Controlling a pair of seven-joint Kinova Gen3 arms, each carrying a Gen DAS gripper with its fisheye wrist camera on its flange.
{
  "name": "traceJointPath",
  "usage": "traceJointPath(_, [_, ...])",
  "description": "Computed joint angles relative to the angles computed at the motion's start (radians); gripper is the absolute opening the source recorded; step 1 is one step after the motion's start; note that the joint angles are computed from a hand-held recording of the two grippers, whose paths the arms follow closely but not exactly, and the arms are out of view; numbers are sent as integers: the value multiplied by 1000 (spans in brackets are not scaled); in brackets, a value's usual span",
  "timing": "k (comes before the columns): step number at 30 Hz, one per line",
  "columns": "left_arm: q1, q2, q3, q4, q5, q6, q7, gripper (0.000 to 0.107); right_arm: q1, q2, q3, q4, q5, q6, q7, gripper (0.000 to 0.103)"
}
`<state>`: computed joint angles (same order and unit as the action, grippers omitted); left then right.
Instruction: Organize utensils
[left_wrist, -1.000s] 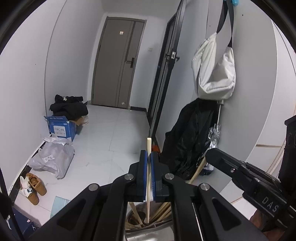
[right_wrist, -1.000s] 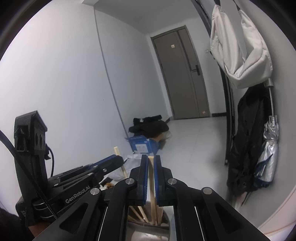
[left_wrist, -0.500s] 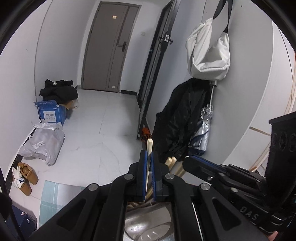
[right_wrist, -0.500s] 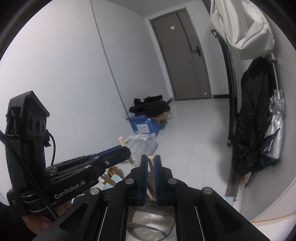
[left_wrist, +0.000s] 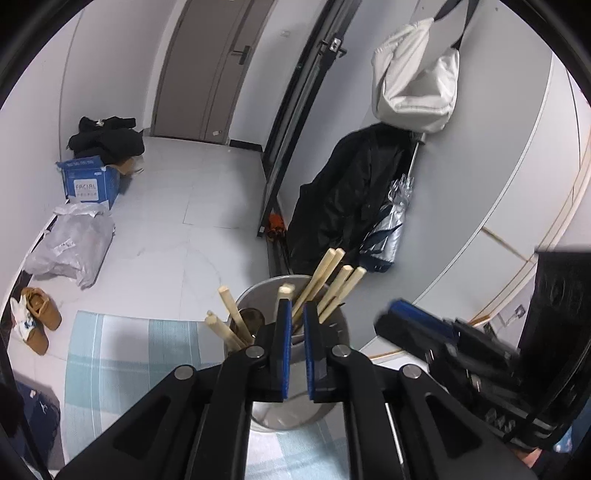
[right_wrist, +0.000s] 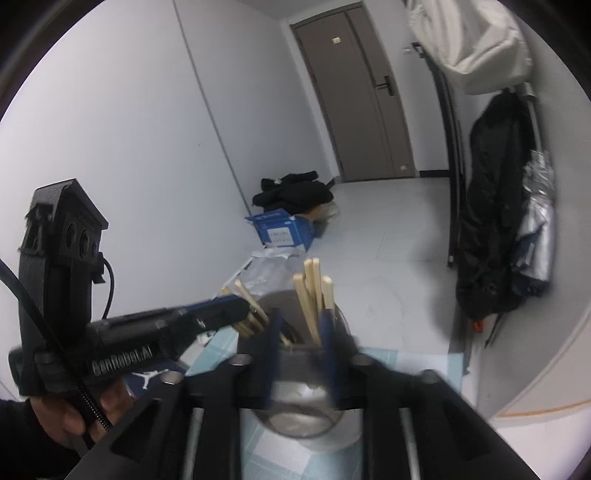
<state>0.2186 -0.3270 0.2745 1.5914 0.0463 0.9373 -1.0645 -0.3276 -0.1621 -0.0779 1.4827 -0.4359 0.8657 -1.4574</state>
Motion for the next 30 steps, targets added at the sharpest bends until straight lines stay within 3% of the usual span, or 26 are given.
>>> traceJointPath(1, [-16, -11, 19, -6, -20, 8, 24, 15, -1, -17, 7, 15, -10, -1, 10, 45])
traceJointPath(3, [-47, -31, 60, -18, -63, 22, 70, 42, -1, -48, 5, 31, 1, -5, 17, 47])
traceJointPath(5, [-86, -62, 109, -30, -112, 37, 122, 59, 5, -87, -6, 52, 30, -22, 0, 54])
traceJointPath(12, [-231, -153, 255, -99, -214, 140, 236, 89, 8, -179, -30, 60, 93, -48, -99, 71])
traceJointPath(15, [-291, -206, 296, -115, -227, 163, 232, 101, 8, -212, -60, 59, 139, -57, -130, 84])
traceJointPath(22, [-395, -294, 290, -112, -175, 190, 184, 102, 29, -285, -142, 93, 243, -90, -209, 101])
traceJointPath(30, [-504, -409, 300, -50, -116, 184, 129, 102, 99, -367, -240, 164, 360, -145, -303, 103])
